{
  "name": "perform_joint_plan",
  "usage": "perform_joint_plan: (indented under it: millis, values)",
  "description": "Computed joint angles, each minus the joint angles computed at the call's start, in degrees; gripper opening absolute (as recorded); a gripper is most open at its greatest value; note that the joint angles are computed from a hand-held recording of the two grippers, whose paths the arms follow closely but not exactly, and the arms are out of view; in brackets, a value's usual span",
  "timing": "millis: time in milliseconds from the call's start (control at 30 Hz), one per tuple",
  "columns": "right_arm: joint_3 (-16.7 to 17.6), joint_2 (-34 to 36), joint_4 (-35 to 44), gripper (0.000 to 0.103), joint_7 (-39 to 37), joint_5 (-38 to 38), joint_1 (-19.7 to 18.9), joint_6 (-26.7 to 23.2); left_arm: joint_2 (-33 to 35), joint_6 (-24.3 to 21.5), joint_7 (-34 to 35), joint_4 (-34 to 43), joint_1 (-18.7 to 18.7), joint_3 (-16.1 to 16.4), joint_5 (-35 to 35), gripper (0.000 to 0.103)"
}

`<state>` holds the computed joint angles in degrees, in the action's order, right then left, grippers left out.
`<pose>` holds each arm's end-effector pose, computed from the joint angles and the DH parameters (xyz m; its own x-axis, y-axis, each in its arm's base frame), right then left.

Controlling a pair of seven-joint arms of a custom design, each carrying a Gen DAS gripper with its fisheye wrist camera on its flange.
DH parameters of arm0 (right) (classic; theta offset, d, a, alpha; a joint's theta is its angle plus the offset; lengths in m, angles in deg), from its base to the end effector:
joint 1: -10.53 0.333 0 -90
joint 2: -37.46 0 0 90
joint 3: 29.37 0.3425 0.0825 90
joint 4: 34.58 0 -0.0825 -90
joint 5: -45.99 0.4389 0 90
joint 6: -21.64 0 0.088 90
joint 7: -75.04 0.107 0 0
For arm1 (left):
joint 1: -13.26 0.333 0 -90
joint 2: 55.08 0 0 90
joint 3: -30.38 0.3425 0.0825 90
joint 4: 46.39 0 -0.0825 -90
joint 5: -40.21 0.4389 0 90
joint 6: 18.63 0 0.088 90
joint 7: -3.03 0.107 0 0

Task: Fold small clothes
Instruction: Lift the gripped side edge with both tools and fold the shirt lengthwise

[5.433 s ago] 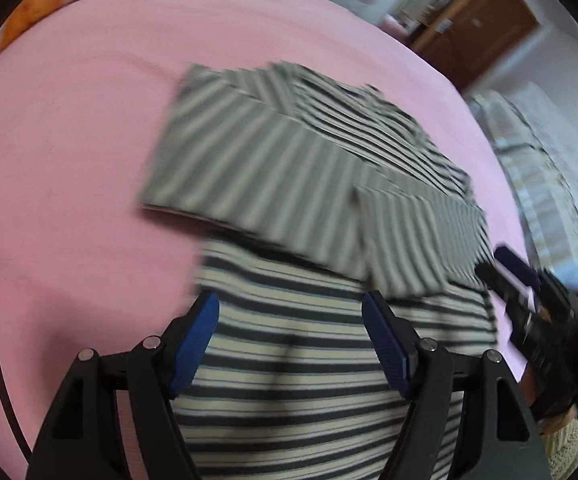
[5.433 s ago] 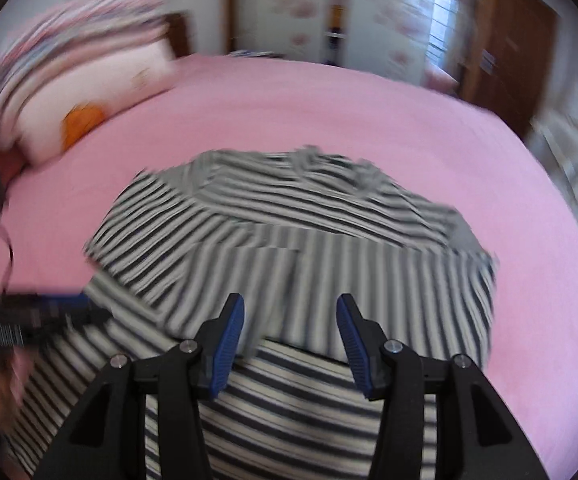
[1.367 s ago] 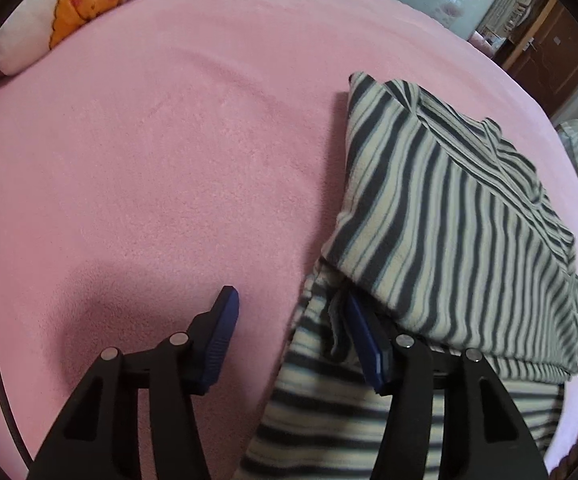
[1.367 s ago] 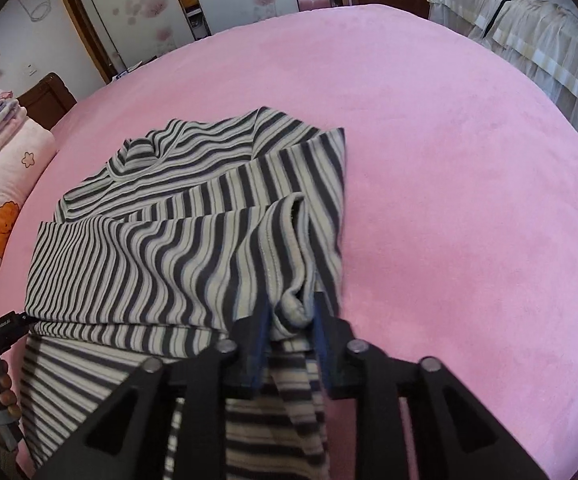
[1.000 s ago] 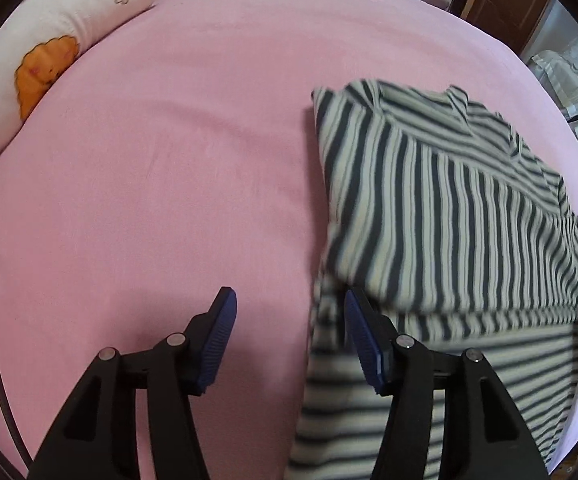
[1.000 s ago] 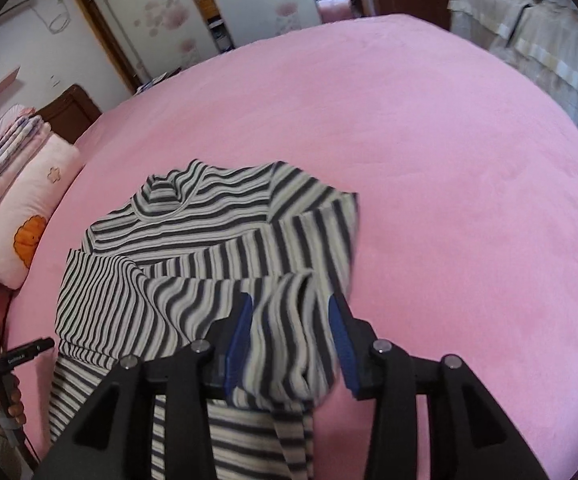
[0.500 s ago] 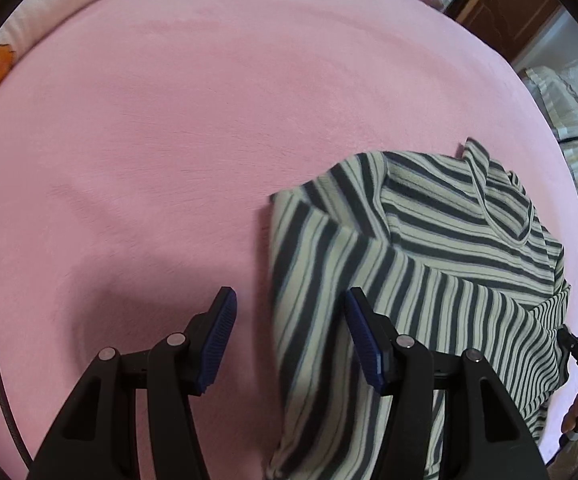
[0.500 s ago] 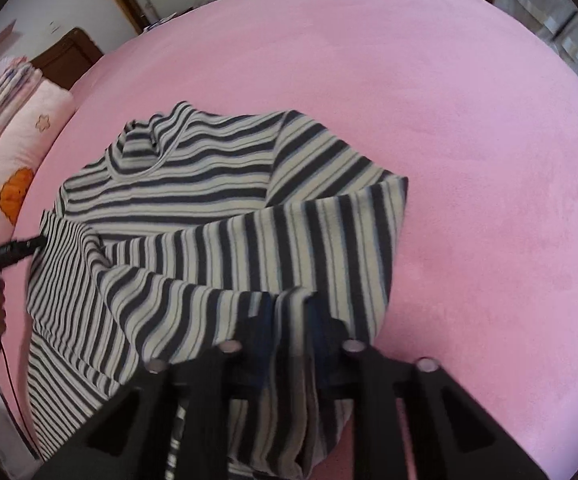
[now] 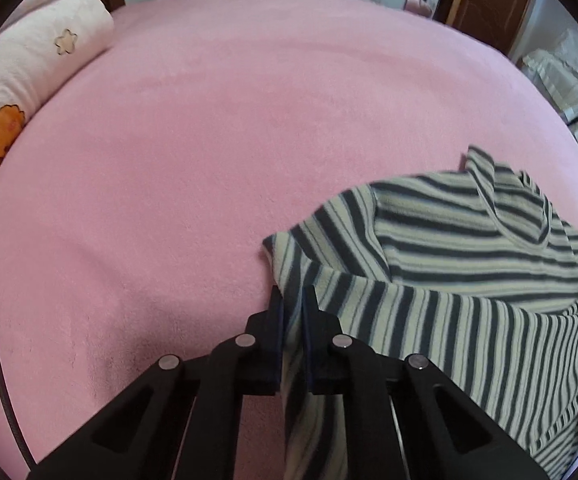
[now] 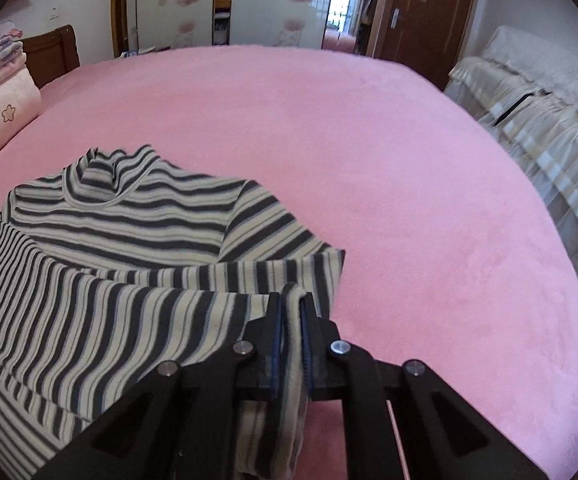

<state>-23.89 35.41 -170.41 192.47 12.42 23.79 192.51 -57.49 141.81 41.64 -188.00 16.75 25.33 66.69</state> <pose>0.5281 0.2202 0.3932 0.3415 -0.9302 0.1347 -0.7087 -0.3490 -0.6132 0.5335 -0.0355 0.3291 0.4350 -0.8992 0.0474 -0.8103 -0.4139 -0.4149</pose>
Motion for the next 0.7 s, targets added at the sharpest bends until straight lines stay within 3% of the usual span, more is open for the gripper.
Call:
perform_joint_plan:
  millis: [67,167,200,233,267,300,367,400,433,500,533,600,700]
  values:
    - [0.2,1.5,1.4,0.008,3.6,-4.3,-0.1,-3.1,1.3,-1.5,-1.4,0.7,0.0,-0.2,2.0,0.006]
    - [-0.5,2.8,1.7,0.01,-4.2,5.0,1.5,-6.0,2.4,-2.4,-3.8,1.4,-0.5,-0.2,4.8,0.014]
    - [-0.8,2.2,1.4,0.017,-5.1,6.5,1.8,-5.8,2.2,-3.3,-4.1,1.6,-0.8,-0.3,5.0,0.019]
    - [-1.0,1.3,1.1,0.029,-5.7,7.6,2.0,-5.8,2.0,-4.3,-4.7,1.9,-1.0,-0.4,5.3,0.032]
    - [-1.1,0.2,0.6,0.035,-5.3,7.8,1.9,-5.4,1.0,-5.0,-4.8,1.5,-1.1,-0.4,5.1,0.046]
    - [-1.1,-1.5,-0.4,0.042,-2.3,5.4,1.2,-3.4,-0.3,-6.2,-6.0,1.3,-1.2,-0.5,5.8,0.05]
    - [0.6,-3.7,-1.7,0.043,3.7,1.2,-1.6,0.9,-4.1,-12.3,-14.0,0.6,-1.2,-2.2,14.0,0.051]
    - [-0.6,-4.7,-2.5,0.043,1.9,4.6,-0.3,2.9,-6.0,-14.8,-18.3,0.3,-1.2,-3.6,18.5,0.051]
    - [-3.0,-5.7,-3.4,0.043,-3.6,12.0,2.9,4.2,-8.2,-14.4,-20.5,-0.8,-1.6,-4.2,20.0,0.05]
    - [-7.2,-6.7,-3.3,0.04,-18.1,28.3,10.5,2.5,-10.9,-9.4,-20.3,-2.9,-3.0,-3.8,16.2,0.05]
    - [-8.5,-6.3,-2.5,0.03,-23.5,33.9,13.7,1.1,-11.6,-6.8,-19.1,-3.9,-3.8,-3.3,13.2,0.048]
    - [-9.0,-5.4,-1.0,0.011,-31.3,42.0,17.5,-2.4,-12.0,-1.3,-15.4,-5.5,-6.2,-2.3,4.9,0.045]
    - [-7.7,-3.0,0.9,0.01,-41.6,55.6,22.1,-4.1,-10.2,1.9,-17.2,-5.5,-6.5,-5.0,1.5,0.044]
